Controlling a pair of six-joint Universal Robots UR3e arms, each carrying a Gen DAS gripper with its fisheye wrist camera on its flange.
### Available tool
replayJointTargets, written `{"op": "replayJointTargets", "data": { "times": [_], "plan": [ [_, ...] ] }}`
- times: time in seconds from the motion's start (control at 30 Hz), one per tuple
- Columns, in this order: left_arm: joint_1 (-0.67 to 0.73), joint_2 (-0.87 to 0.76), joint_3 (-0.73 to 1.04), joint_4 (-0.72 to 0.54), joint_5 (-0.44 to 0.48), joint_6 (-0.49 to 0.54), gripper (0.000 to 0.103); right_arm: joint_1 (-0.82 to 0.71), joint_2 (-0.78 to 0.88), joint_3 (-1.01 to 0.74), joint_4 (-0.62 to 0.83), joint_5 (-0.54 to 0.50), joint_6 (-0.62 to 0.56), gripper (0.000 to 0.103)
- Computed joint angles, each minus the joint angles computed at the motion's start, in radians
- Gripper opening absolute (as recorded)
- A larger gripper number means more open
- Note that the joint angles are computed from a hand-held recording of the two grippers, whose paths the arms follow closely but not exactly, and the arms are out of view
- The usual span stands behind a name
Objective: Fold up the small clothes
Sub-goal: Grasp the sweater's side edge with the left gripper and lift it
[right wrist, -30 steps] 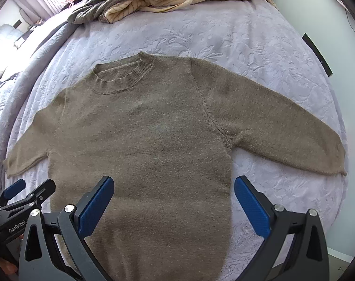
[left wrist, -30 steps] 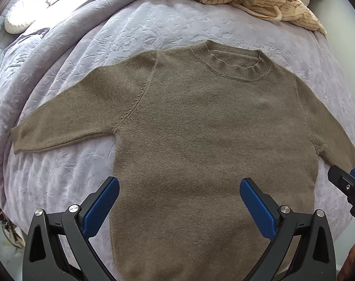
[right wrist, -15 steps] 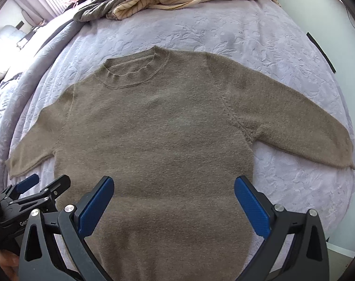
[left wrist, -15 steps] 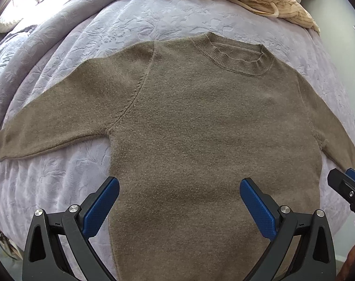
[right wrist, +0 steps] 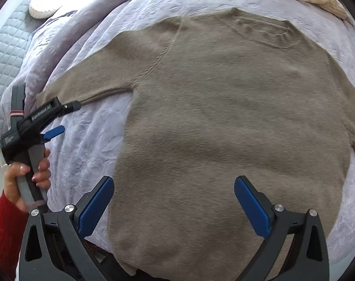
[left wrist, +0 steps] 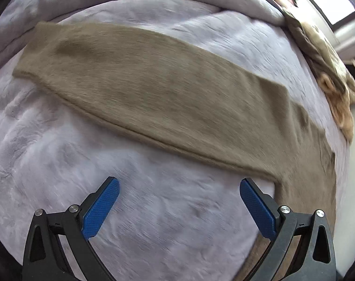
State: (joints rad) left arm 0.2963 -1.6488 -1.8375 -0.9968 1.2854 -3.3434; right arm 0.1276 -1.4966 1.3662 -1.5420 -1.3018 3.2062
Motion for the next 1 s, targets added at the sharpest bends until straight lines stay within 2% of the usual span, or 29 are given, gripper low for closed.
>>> {"op": "replayJointTargets", "data": {
  "times": [0.17,0.27,0.3,0.33,0.37,0.43,0.47,0.5,0.63,0.73,0.87,1.0],
  "plan": [
    [0.222,-0.043,-0.114,0.183,-0.167,0.004,0.103,0.098,0.093,-0.050,-0.025,0.033,0.034,0.102],
    [0.274,-0.046,-0.161,0.311,-0.207,-0.063,0.103,0.125,0.121,-0.066,-0.035,0.044,0.041,0.102],
    [0.280,-0.050,-0.171,0.347,-0.201,-0.082,0.098,0.130,0.125,-0.067,-0.038,0.050,0.045,0.102],
    [0.282,-0.060,-0.171,0.371,-0.185,-0.097,0.082,0.132,0.130,-0.067,-0.042,0.054,0.047,0.102],
    [0.286,-0.083,-0.158,0.376,-0.171,-0.097,0.072,0.131,0.134,-0.069,-0.042,0.057,0.046,0.102],
    [0.278,-0.102,-0.148,0.380,-0.158,-0.108,0.022,0.128,0.130,-0.065,-0.043,0.064,0.044,0.102],
    [0.306,-0.102,-0.178,0.412,-0.221,-0.090,0.010,0.126,0.125,-0.061,-0.046,0.069,0.043,0.102],
    [0.341,-0.100,-0.217,0.458,-0.305,-0.085,0.007,0.122,0.118,-0.056,-0.047,0.074,0.040,0.102],
    [0.306,-0.029,-0.211,0.476,-0.274,-0.059,0.007,0.101,0.095,-0.038,-0.066,0.083,0.037,0.099],
    [0.238,-0.003,-0.136,0.453,-0.274,-0.051,0.007,0.070,0.071,-0.009,-0.084,0.097,0.035,0.098],
    [0.092,-0.012,0.033,0.410,-0.283,-0.058,0.007,-0.003,0.009,0.051,-0.094,0.114,0.018,0.098],
    [-0.112,-0.117,0.285,0.360,-0.260,-0.085,0.007,-0.122,-0.088,0.140,-0.091,0.132,-0.020,0.098]
  ]
}}
